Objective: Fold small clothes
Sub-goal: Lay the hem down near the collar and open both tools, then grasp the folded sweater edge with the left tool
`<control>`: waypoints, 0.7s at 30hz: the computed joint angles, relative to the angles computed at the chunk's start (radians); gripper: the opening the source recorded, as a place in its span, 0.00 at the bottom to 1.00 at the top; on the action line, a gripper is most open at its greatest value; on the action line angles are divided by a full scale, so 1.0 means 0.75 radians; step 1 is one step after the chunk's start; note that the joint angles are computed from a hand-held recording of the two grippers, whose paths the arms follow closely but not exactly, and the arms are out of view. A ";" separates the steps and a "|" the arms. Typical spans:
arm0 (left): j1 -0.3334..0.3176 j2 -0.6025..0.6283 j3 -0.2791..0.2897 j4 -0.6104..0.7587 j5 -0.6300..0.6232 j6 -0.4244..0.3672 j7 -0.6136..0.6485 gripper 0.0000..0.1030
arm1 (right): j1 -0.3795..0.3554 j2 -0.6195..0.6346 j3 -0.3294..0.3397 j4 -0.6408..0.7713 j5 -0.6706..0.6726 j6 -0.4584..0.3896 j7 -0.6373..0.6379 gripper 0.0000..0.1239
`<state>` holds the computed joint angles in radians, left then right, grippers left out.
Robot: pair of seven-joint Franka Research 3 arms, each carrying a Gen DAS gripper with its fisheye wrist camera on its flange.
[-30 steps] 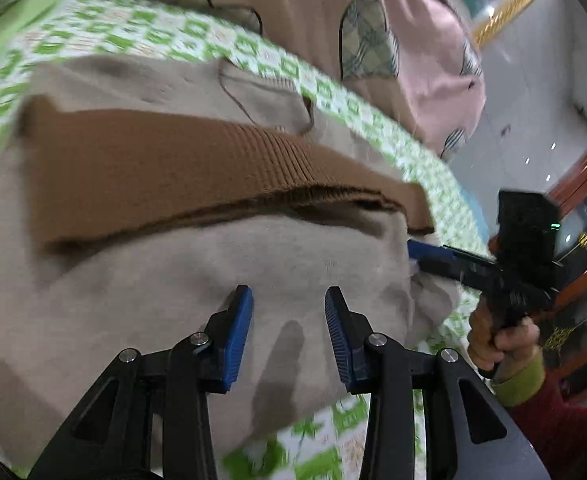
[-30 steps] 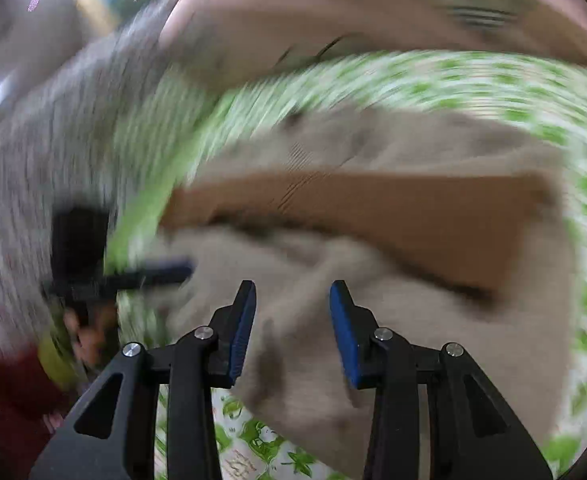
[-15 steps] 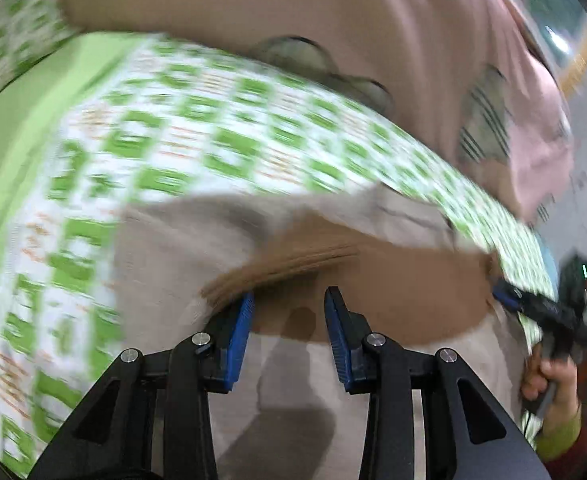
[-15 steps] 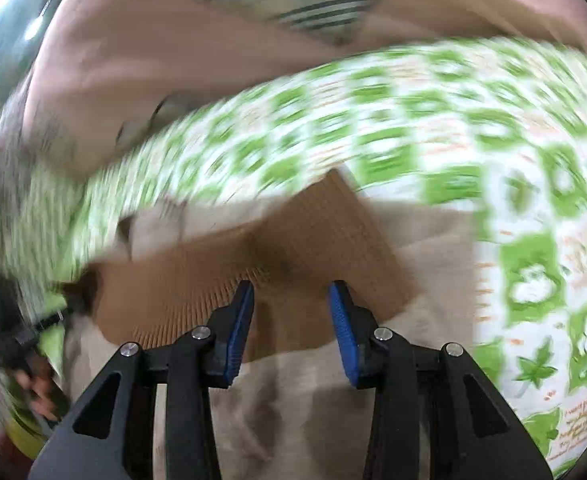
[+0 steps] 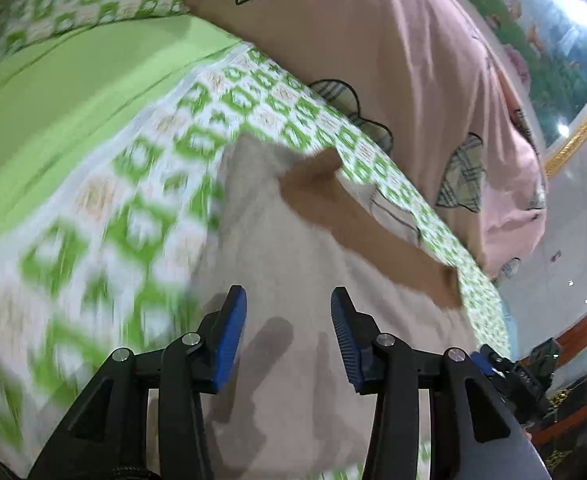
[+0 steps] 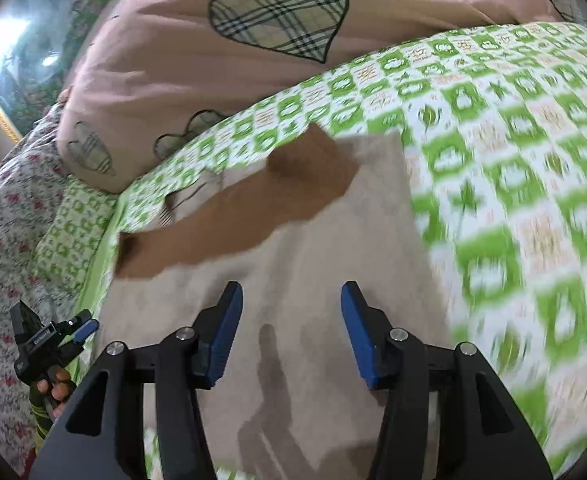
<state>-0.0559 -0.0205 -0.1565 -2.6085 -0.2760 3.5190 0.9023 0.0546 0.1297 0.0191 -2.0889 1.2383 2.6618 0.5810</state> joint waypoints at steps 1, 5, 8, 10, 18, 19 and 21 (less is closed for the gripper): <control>-0.015 -0.020 -0.012 -0.037 0.000 0.025 -0.031 0.43 | 0.001 -0.020 0.007 -0.029 0.033 -0.002 -0.033 0.43; -0.069 -0.075 -0.085 -0.143 -0.024 0.062 -0.119 0.43 | 0.022 -0.113 0.000 -0.157 0.098 -0.051 -0.095 0.46; -0.116 -0.089 -0.093 -0.181 0.063 0.066 -0.232 0.44 | 0.046 -0.148 -0.014 -0.211 0.086 -0.066 -0.090 0.47; -0.135 -0.090 -0.097 -0.198 0.107 0.077 -0.298 0.47 | 0.056 -0.164 -0.022 -0.235 0.090 -0.084 -0.088 0.47; -0.190 -0.014 -0.186 -0.166 -0.184 0.178 -0.216 0.60 | 0.083 -0.226 -0.046 -0.294 0.114 -0.119 -0.109 0.48; -0.205 -0.004 -0.178 -0.156 -0.212 0.184 -0.212 0.61 | 0.086 -0.230 -0.048 -0.296 0.114 -0.123 -0.113 0.48; -0.230 0.020 -0.162 -0.133 -0.290 0.201 -0.166 0.62 | 0.090 -0.234 -0.052 -0.298 0.114 -0.130 -0.111 0.48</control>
<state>-0.2283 -0.0054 -0.2779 -2.7081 -0.4936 3.6699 0.7776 0.1219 -0.0461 -0.0197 -2.3124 1.3235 2.5640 0.4980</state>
